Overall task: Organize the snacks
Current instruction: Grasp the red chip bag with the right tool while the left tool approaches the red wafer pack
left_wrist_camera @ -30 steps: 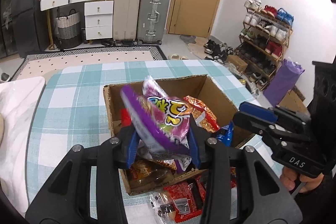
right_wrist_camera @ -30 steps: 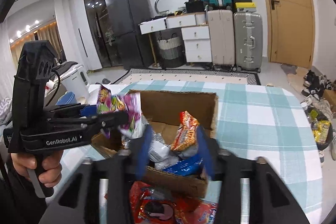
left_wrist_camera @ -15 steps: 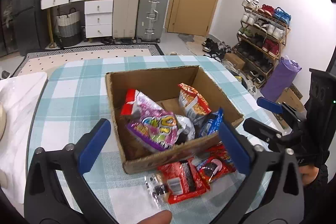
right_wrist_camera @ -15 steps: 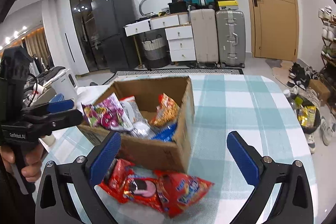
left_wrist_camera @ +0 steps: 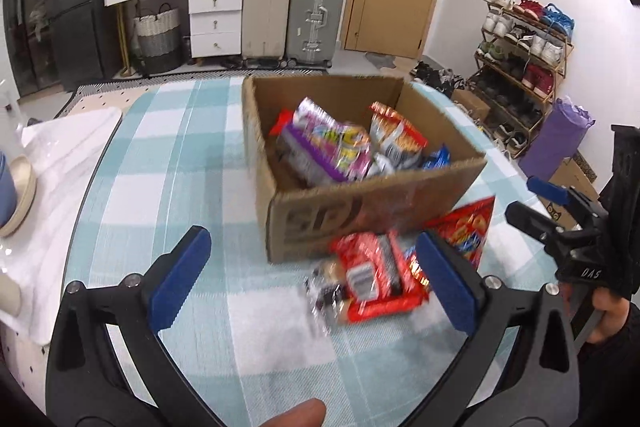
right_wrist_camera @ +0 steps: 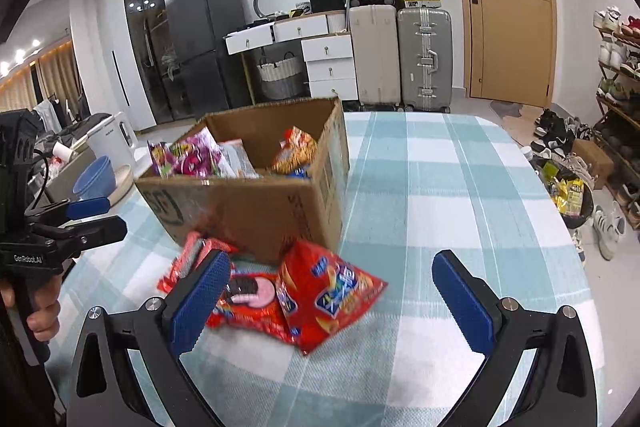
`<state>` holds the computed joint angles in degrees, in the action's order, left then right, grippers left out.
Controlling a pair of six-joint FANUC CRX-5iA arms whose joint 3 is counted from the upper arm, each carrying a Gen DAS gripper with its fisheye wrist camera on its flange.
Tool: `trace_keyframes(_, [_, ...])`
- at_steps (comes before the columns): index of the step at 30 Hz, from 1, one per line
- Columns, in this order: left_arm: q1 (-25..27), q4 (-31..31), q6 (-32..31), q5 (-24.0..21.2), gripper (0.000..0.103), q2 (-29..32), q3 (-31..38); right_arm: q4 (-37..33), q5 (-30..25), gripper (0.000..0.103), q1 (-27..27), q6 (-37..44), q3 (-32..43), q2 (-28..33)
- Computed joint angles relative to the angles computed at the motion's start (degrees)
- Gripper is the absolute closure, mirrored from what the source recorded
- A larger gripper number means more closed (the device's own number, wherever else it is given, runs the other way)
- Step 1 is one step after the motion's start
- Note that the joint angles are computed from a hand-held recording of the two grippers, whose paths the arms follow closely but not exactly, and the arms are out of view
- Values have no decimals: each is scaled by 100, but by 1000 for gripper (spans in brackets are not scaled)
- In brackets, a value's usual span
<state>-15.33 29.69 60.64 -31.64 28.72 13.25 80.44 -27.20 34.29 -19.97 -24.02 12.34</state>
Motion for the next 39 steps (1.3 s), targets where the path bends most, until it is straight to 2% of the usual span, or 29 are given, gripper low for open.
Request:
trace_keyframes(4, [33,-30,-46,75,1,-100,-308,-298,-84,1,76,219,48,84])
trace_keyframes(9, [35,-363,187,-139,1,-5,-193,-589,-109,1,119,474,117,148])
trace_keyframes(13, [31,-468,287,-209,1,31,-139,-1461,-212,1,211,953,346,284])
trace_keyframes(16, [37,-530,375,-285,1,68,-82,-1902,-72,1,198,1226,451,353])
trace_keyframes(23, [53,-623,533,-445,1,193,108,-1968,183,1,82,1102,513,482])
trace_keyframes(25, [61,-600,532,-497,1,243,163,-2316,63,1,112,1324,655,558])
trace_keyframes(29, [86,-604,559,-556,1,316,236,-2438,310,1,6,1317,696,620])
trace_keyframes(33, [104,-692,665,-628,1,393,349,-2001,832,1,-172,789,544,633])
trace_keyframes(36, [119,-691,690,-629,1,427,378,-2168,902,8,-174,896,636,700])
trace_keyframes(37, [123,-694,712,-648,1,445,404,-2183,917,14,-182,922,668,719])
trace_keyframes(39, [134,-655,684,-665,1,474,425,-2390,961,17,-182,1101,747,757])
